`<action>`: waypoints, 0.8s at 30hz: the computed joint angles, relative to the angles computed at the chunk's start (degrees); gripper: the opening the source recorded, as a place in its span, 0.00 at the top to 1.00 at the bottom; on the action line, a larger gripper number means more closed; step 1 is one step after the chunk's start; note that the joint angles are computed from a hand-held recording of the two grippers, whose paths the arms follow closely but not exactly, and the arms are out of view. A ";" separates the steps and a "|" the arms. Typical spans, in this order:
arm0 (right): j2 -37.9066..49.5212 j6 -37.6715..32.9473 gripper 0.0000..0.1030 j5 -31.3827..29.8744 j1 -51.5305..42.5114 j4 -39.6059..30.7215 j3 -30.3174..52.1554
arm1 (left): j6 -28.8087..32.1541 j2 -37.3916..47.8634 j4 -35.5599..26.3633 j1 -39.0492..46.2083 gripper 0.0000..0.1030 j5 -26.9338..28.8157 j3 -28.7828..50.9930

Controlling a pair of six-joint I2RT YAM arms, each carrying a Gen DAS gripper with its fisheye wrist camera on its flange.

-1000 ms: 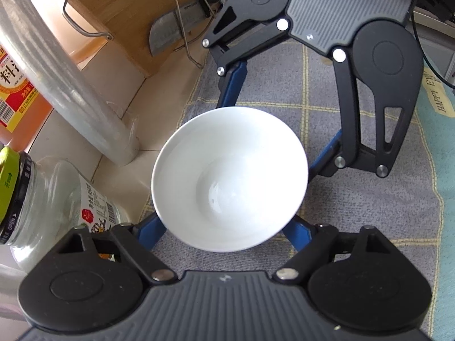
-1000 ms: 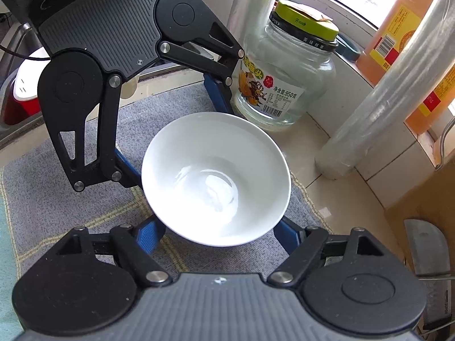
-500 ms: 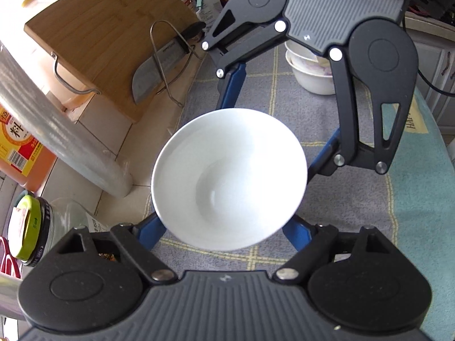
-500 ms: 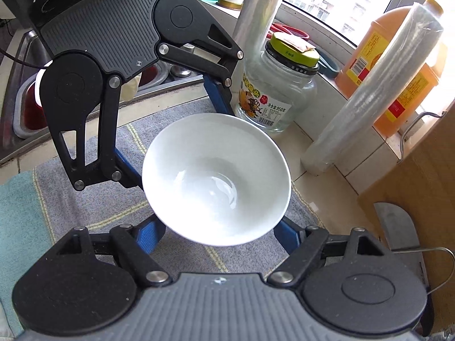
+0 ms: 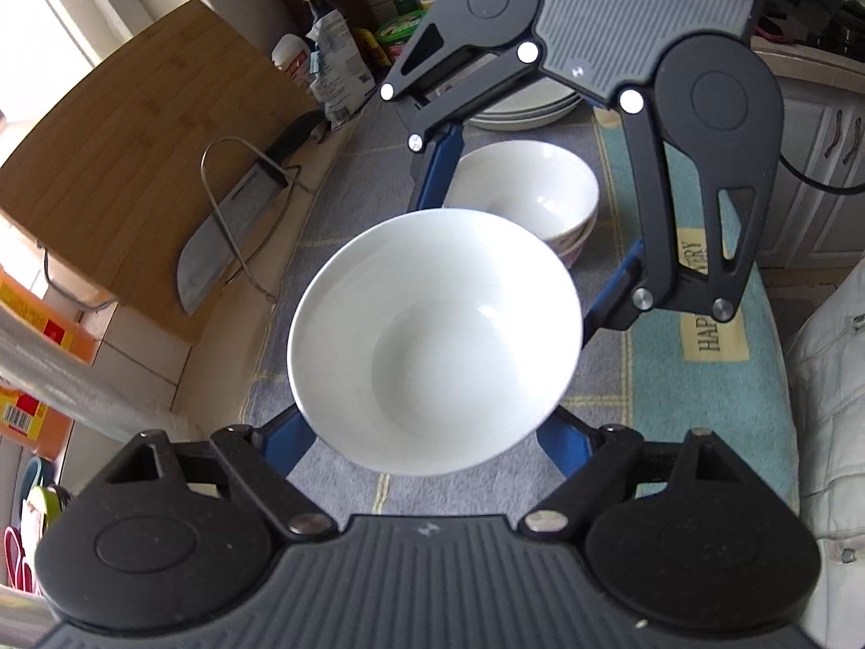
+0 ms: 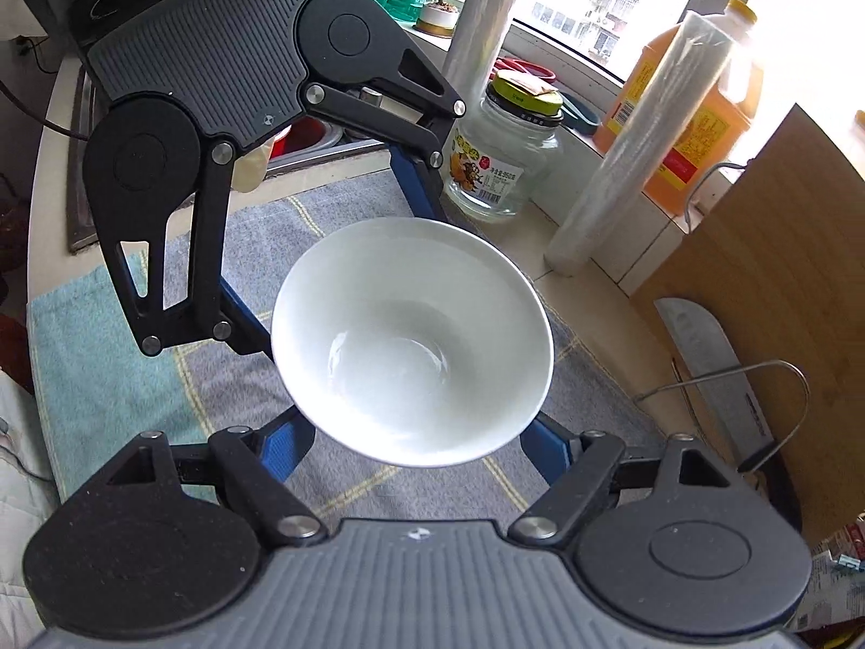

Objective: Organize plates and bowls
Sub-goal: 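Carry the bowl with both grippers toward the bowl stack, then lower the bowl into the two stacked bowls and open both grippers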

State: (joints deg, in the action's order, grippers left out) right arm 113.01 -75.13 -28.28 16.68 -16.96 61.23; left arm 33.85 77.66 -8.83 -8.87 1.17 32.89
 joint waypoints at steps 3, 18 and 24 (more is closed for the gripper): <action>-1.89 -2.53 0.16 -0.70 -3.71 -0.94 -0.98 | -1.99 2.89 0.54 -4.22 0.15 -1.96 3.11; 1.52 -6.94 0.16 -0.85 -16.20 -4.28 4.41 | -1.83 22.63 3.58 -10.53 0.15 0.01 19.79; 5.94 -6.96 0.16 -0.49 -16.57 -6.77 8.39 | -1.92 27.06 1.60 -10.28 0.15 1.39 23.43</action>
